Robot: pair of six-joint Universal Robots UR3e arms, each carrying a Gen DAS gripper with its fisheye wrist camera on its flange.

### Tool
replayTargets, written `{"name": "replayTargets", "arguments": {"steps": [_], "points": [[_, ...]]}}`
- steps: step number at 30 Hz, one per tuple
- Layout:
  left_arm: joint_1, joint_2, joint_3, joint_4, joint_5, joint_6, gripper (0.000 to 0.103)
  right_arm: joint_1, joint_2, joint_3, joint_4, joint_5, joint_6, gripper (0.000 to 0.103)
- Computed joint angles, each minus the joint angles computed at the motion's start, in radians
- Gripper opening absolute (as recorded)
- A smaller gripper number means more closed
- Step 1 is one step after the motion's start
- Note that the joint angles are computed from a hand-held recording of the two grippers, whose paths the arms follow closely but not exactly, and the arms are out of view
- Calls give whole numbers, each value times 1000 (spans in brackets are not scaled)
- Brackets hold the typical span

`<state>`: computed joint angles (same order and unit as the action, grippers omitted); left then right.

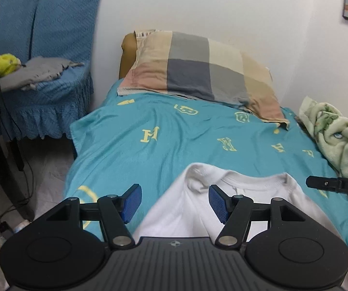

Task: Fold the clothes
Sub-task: 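Lower the T-shirt flat onto the bed and open both grippers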

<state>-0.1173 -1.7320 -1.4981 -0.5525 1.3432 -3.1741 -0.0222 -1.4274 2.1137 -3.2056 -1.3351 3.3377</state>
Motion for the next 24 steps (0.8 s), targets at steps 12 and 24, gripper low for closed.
{"name": "replayTargets", "arguments": {"steps": [12,24], "points": [[-119,754,-269,-402,133,-91,64,286,-779,257,411,-241,96,59],[-882,923,-229,-796,788,-684,65,1308,-797,3,986,-1073,855,59]]}}
